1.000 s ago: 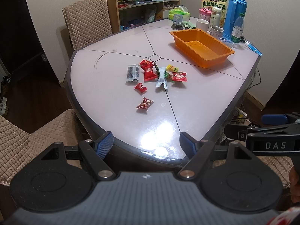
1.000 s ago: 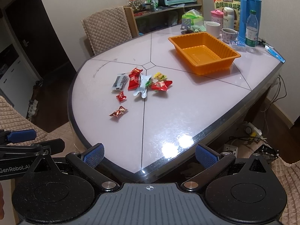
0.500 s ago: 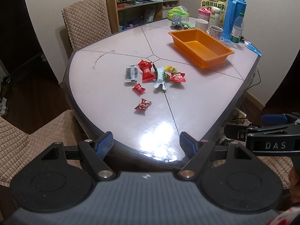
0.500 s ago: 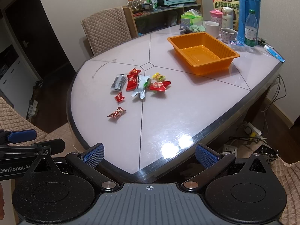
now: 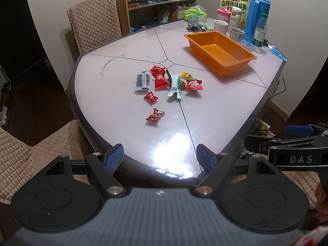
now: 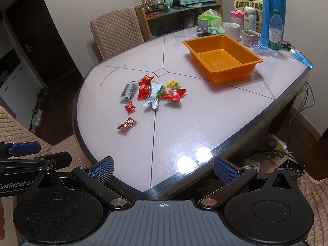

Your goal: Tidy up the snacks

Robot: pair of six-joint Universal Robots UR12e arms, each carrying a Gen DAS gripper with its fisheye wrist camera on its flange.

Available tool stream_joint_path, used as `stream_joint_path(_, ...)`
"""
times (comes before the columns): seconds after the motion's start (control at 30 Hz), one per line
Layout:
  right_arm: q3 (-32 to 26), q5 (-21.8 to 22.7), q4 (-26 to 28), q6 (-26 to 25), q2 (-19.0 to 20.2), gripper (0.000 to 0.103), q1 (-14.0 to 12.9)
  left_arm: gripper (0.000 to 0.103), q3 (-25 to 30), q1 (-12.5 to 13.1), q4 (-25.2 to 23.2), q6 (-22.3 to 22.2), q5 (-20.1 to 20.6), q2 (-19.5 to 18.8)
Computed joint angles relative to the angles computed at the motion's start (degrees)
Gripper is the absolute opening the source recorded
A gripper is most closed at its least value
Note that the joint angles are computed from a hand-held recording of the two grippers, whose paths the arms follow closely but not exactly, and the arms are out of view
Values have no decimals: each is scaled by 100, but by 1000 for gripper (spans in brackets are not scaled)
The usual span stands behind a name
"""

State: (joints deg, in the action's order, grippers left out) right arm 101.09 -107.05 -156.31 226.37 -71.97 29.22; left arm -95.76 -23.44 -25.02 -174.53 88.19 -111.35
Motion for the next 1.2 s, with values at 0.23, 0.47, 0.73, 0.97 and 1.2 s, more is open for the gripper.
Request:
stream_joint_path(0.23,50,86,-100,-64,3,103,-45,76,62,-33,-57,-61,48,-34)
stream_joint_path(0.47,118,198,-216,-166,-26,103,-100,76,110,-60,-73,-127,121,-57)
stream_joint_path(0.73,312,384,-545,-310,-88,103,-218,76,124,-121,8,-257,264,-77)
stream_joint_path(0.97,573,607,-1052,-514,-160,103,-359,76,117,-208,186,-479,438,-118)
stream_joint_path(1.2,891,874,-1885,-537,-154,103,-505,76,135,-234,342,-571,482,-252)
